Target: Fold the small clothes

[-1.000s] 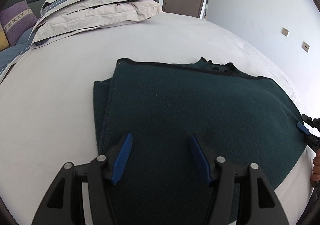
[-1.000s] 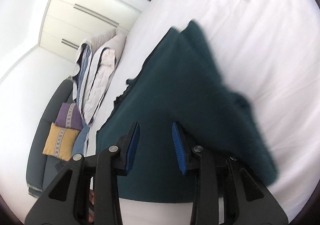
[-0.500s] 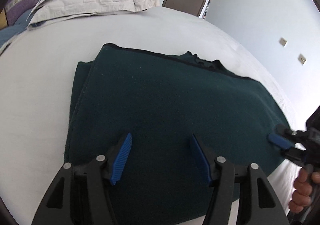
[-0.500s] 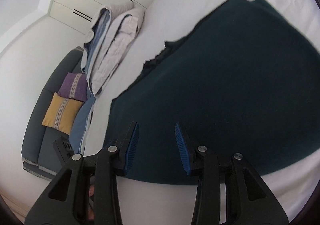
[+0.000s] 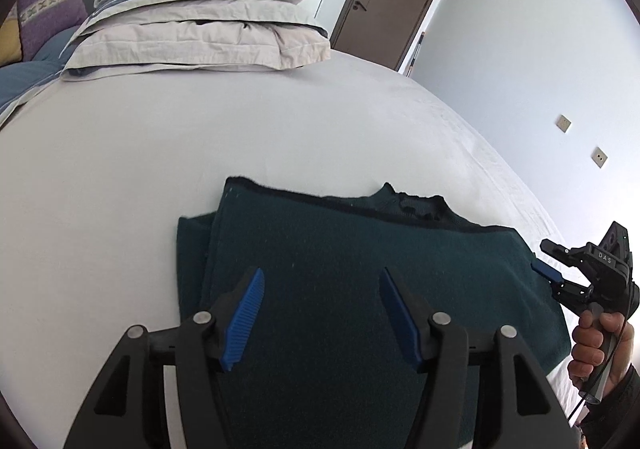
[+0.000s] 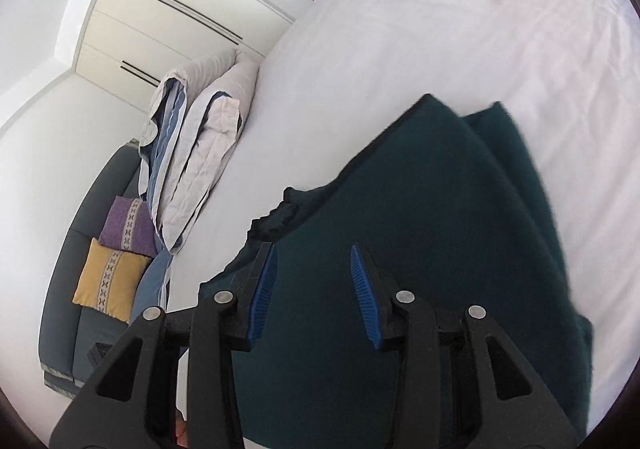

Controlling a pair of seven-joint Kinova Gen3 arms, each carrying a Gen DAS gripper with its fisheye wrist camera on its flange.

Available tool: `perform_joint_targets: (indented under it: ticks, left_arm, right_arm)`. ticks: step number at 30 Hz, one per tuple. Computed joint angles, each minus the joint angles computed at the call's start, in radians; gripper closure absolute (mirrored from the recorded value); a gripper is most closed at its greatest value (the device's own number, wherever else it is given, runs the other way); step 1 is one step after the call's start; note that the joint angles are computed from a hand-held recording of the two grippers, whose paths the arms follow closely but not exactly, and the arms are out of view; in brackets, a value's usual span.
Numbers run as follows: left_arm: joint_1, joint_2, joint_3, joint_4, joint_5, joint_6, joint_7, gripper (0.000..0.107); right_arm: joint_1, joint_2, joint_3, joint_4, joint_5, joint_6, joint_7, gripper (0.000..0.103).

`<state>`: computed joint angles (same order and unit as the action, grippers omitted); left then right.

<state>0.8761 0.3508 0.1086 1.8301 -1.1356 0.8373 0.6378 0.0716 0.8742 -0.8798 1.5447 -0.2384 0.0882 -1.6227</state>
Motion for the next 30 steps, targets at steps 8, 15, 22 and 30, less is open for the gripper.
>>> perform_joint_targets:
  ticks: [8, 15, 22, 30]
  left_arm:
    - [-0.072, 0.048, -0.101, 0.038, 0.021, -0.193, -0.015, 0.043]
    - [-0.064, 0.048, -0.128, 0.126, -0.231, -0.260, 0.242, 0.041]
    - [-0.086, -0.014, -0.092, 0.193, -0.330, -0.269, 0.430, 0.042]
    - [-0.004, 0.010, 0.118, 0.129, -0.233, -0.047, 0.381, 0.033]
  right_arm:
    - [-0.046, 0.144, 0.040, -0.168, 0.009, 0.040, 0.005, 0.078]
    - [0.109, 0.214, -0.100, -0.067, 0.048, -0.134, 0.051, 0.087]
    - [0.104, 0.039, 0.011, 0.043, 0.015, -0.129, -0.078, 0.080]
    - [0.063, 0.086, -0.207, 0.114, 0.299, -0.017, -0.049, 0.079]
